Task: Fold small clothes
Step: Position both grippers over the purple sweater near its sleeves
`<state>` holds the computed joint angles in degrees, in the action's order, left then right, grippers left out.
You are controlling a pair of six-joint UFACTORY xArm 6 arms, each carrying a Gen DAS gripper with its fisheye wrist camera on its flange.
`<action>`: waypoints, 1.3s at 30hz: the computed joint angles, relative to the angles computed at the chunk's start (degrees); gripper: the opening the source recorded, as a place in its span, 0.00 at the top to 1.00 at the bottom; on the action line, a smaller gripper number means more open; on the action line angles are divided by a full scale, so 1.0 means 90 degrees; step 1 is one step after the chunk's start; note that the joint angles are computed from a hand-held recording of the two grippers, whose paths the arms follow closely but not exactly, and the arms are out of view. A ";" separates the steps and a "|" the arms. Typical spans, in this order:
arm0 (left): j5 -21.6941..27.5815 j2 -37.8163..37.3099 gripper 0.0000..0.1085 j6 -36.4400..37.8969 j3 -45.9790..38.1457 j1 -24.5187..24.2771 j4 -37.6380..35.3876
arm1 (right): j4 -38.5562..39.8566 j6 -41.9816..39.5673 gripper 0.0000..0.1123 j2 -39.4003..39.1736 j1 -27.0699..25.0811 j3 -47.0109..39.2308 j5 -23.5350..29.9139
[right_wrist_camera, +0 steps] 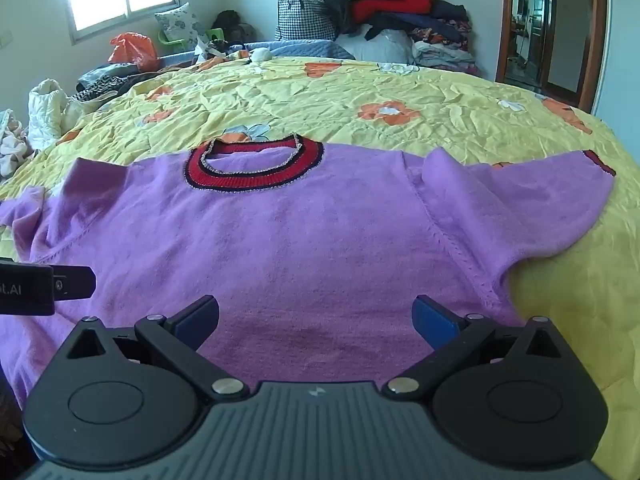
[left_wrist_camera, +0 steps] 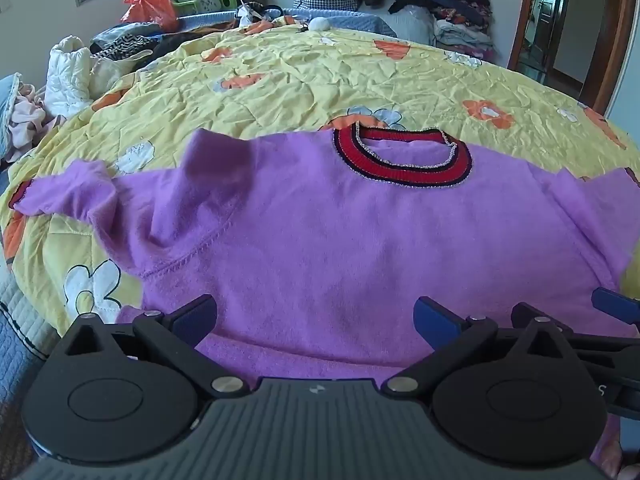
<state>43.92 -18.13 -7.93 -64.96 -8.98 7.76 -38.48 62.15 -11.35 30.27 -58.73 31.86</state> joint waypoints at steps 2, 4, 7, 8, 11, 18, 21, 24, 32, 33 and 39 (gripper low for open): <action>-0.0030 -0.0015 0.05 0.0039 0.0012 -0.0002 -0.0005 | 0.0007 -0.0072 0.08 0.0006 -0.0010 0.0008 -0.0033; -0.0071 -0.0035 0.05 0.0135 0.0030 0.0018 -0.0100 | 0.0077 -0.0176 0.08 -0.0099 -0.0060 0.0119 -0.0152; -0.0076 -0.0060 0.05 0.0147 0.0032 0.0023 -0.0070 | 0.0067 -0.0263 0.08 -0.0088 -0.0080 0.0112 -0.0152; -0.0098 -0.0078 0.05 0.0156 0.0045 0.0026 -0.0053 | 0.0019 -0.0260 0.08 -0.0027 -0.0026 0.0007 0.0009; 0.0189 0.0117 0.05 -0.0184 -0.0194 -0.0039 0.0101 | -0.0286 -0.0058 0.08 -0.0074 -0.0014 -0.0043 0.0331; 0.0242 0.0230 0.05 -0.0075 -0.0349 -0.0155 0.0186 | -0.0269 -0.0232 0.08 -0.0275 -0.0178 0.0023 0.0379; 0.0191 0.0160 0.05 0.0020 -0.0286 -0.0169 0.0092 | -0.0243 -0.0363 0.08 -0.0190 -0.0090 -0.0142 0.0689; -0.0131 0.0000 0.05 -0.0381 -0.0054 -0.0120 0.0270 | -0.0055 -0.0483 0.08 0.0010 0.0023 -0.0446 0.1228; -0.0560 -0.0190 0.05 -0.0635 0.0177 0.0039 0.0511 | 0.0205 -0.0544 0.08 -0.0081 -0.0073 -0.0369 0.1166; -0.0519 -0.0196 0.05 -0.0480 0.0171 0.0038 0.0424 | 0.0260 -0.0593 0.08 -0.0076 -0.0097 -0.0368 0.1139; -0.0010 -0.0080 0.05 0.0146 -0.0037 0.0077 -0.0264 | 0.0091 -0.0659 0.08 0.0065 -0.0026 -0.0622 0.1639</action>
<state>43.83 -18.84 -6.62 -65.30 -8.29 5.39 -37.66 56.22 -10.76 30.04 -64.33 46.61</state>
